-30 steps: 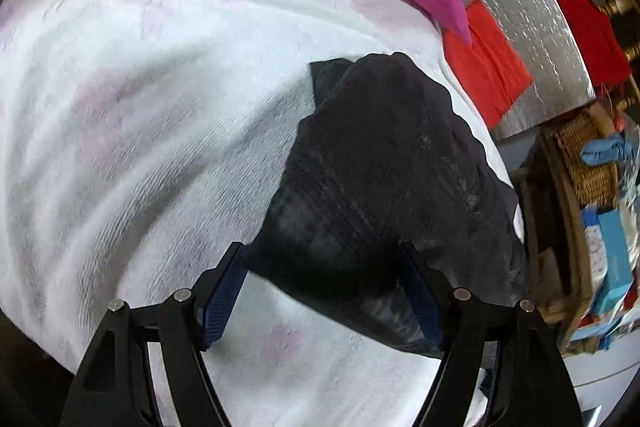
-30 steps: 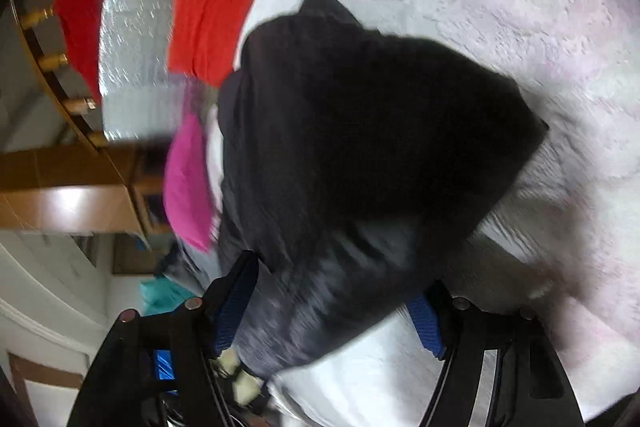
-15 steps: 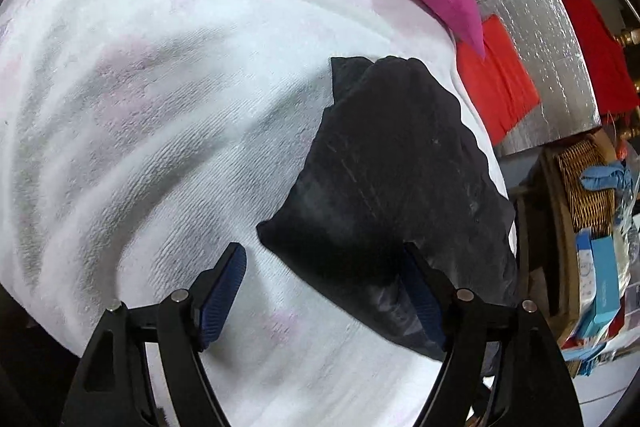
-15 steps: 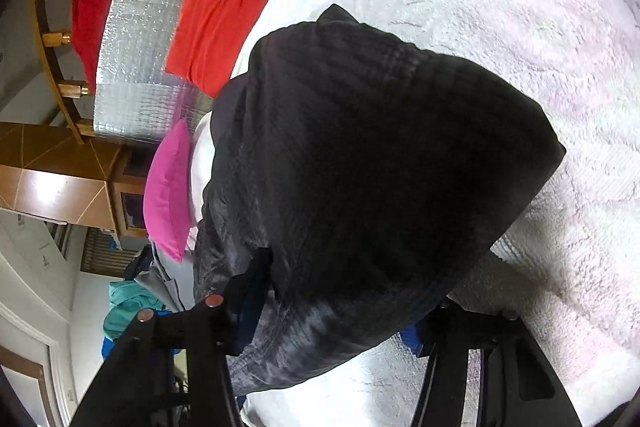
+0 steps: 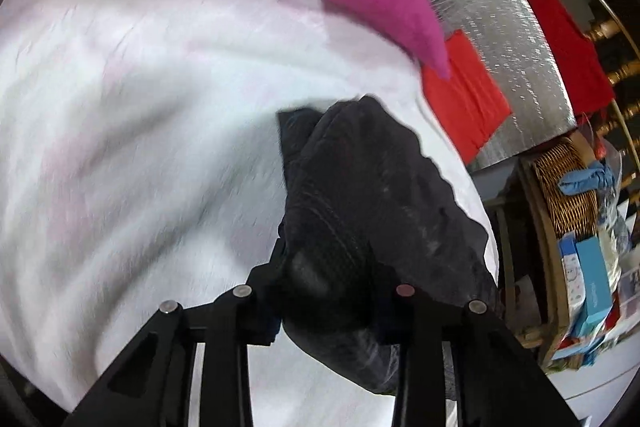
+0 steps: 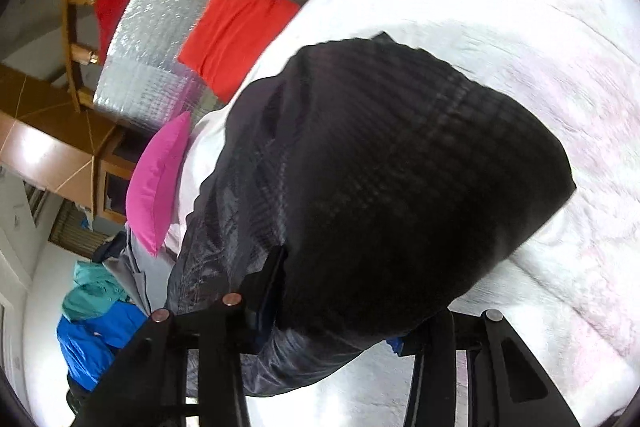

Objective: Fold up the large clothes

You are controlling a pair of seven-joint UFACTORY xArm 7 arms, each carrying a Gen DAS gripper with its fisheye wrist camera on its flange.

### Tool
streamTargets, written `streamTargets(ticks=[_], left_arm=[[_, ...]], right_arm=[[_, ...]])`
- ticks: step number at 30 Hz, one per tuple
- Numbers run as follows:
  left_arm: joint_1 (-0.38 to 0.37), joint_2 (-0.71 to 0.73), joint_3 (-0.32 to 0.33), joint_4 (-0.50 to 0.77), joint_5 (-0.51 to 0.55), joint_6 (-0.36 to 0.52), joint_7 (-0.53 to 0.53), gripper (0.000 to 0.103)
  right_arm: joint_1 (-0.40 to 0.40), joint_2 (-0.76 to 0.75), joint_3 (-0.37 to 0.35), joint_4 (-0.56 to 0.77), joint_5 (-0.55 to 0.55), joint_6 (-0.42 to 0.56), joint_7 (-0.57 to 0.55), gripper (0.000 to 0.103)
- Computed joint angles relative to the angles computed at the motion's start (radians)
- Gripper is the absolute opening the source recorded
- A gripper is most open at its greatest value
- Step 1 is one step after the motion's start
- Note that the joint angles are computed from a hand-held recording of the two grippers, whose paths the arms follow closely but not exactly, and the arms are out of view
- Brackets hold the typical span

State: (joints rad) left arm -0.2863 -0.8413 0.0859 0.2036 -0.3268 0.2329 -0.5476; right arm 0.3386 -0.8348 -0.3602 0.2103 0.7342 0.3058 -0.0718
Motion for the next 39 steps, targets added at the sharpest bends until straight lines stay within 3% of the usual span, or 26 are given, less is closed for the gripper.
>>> streamTargets(ticks=[4, 8, 10, 13, 15, 17, 18, 19, 20, 24, 29, 31, 34, 36, 37, 39], left_arm=[[0.069, 0.036, -0.062, 0.020, 0.052, 0.027, -0.022, 0.035], [0.039, 0.041, 0.007, 0.001, 0.009, 0.065, -0.022, 0.050], [0.055, 0.026, 0.014, 0.004, 0.002, 0.107, -0.023, 0.066], [0.071, -0.027, 0.015, -0.027, -0.011, 0.122, -0.021, 0.069], [0.060, -0.034, 0.022, -0.040, -0.032, 0.106, -0.023, 0.070], [0.058, 0.001, 0.002, -0.030, -0.029, 0.085, -0.031, 0.070], [0.062, 0.005, -0.003, -0.030, -0.025, 0.078, -0.031, 0.069], [0.056, 0.024, -0.006, -0.025, -0.026, 0.052, -0.034, 0.060], [0.040, 0.030, 0.005, -0.029, -0.031, 0.019, -0.023, 0.052], [0.045, 0.036, -0.010, -0.013, 0.001, 0.004, -0.007, 0.036], [0.080, 0.041, -0.045, 0.000, 0.051, 0.020, -0.011, 0.036], [0.092, 0.078, -0.046, 0.017, 0.065, 0.066, -0.012, 0.048], [0.117, 0.074, -0.059, 0.028, 0.079, 0.119, -0.023, 0.057], [0.155, 0.034, -0.095, 0.040, 0.116, 0.186, -0.036, 0.061], [0.173, 0.019, -0.117, 0.046, 0.139, 0.213, -0.046, 0.063], [0.238, -0.062, -0.216, 0.061, 0.235, 0.293, -0.087, 0.066]], right_arm=[[0.066, 0.052, -0.030, 0.028, 0.008, -0.012, -0.040, 0.046], [0.070, 0.055, -0.119, 0.036, 0.083, 0.069, -0.079, 0.053], [0.012, 0.037, -0.112, 0.033, 0.096, 0.129, -0.062, 0.060], [-0.108, -0.046, -0.087, -0.009, 0.119, 0.167, -0.037, 0.067], [-0.148, -0.059, -0.077, -0.023, 0.149, 0.140, -0.030, 0.076], [-0.135, -0.018, -0.092, -0.013, 0.187, 0.083, -0.047, 0.075], [-0.097, -0.001, -0.132, -0.001, 0.219, 0.072, -0.085, 0.073], [-0.046, 0.022, -0.175, 0.019, 0.271, 0.075, -0.151, 0.059], [-0.029, 0.036, -0.177, 0.029, 0.281, 0.074, -0.177, 0.052], [-0.065, 0.021, -0.043, 0.025, 0.267, 0.018, -0.180, 0.039], [-0.076, 0.005, -0.007, 0.008, 0.202, -0.011, -0.147, 0.039], [-0.094, 0.075, -0.019, 0.026, 0.169, 0.036, -0.090, 0.041], [-0.095, 0.064, -0.049, 0.032, 0.196, 0.076, -0.085, 0.047], [-0.179, 0.034, 0.033, 0.023, 0.122, 0.118, -0.020, 0.065], [-0.239, -0.001, 0.105, 0.013, 0.042, 0.142, 0.043, 0.067], [-0.310, -0.070, 0.157, -0.002, -0.068, 0.190, 0.082, 0.068]])
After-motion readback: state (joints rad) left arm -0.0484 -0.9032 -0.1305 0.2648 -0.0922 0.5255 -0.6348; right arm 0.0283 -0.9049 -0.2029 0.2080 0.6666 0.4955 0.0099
